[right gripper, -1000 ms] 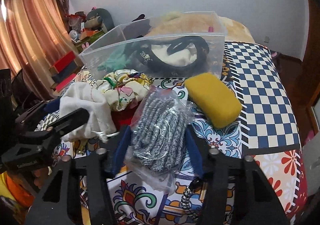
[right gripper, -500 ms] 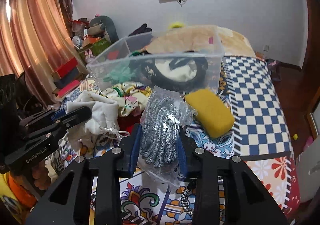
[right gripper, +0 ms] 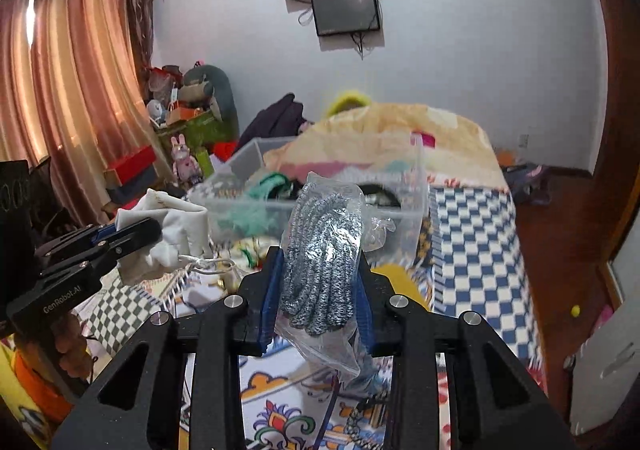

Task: Organize soft objects
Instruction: 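Carry the white cloth with the left tool while the right tool carries the package toward the box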

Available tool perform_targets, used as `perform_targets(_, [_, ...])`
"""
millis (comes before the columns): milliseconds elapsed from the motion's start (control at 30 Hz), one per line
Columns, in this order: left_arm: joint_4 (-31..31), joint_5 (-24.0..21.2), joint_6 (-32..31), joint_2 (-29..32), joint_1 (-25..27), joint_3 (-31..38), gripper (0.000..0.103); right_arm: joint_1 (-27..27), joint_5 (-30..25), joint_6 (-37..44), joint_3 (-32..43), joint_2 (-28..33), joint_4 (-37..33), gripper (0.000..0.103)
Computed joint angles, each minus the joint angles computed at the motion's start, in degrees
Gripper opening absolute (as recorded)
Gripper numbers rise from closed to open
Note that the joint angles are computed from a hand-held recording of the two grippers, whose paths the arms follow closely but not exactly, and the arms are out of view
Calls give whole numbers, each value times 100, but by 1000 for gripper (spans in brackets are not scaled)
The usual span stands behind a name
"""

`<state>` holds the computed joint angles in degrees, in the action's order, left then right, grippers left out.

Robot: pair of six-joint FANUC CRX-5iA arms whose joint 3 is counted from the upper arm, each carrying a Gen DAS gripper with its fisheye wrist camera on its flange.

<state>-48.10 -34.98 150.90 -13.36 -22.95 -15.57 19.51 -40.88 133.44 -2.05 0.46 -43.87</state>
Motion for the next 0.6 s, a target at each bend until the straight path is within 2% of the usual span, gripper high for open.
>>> perform_targets(333, [-436, -124, 47, 116, 14, 463, 20, 27, 325, 180, 408, 177, -249, 30])
perform_targets(467, [-113, 117, -254, 245, 317, 581, 20, 121, 502, 155, 527, 243, -240, 30])
perform_targets(600, [-233, -19, -203, 468, 331, 785, 20, 253, 672, 46, 627, 346, -129, 30])
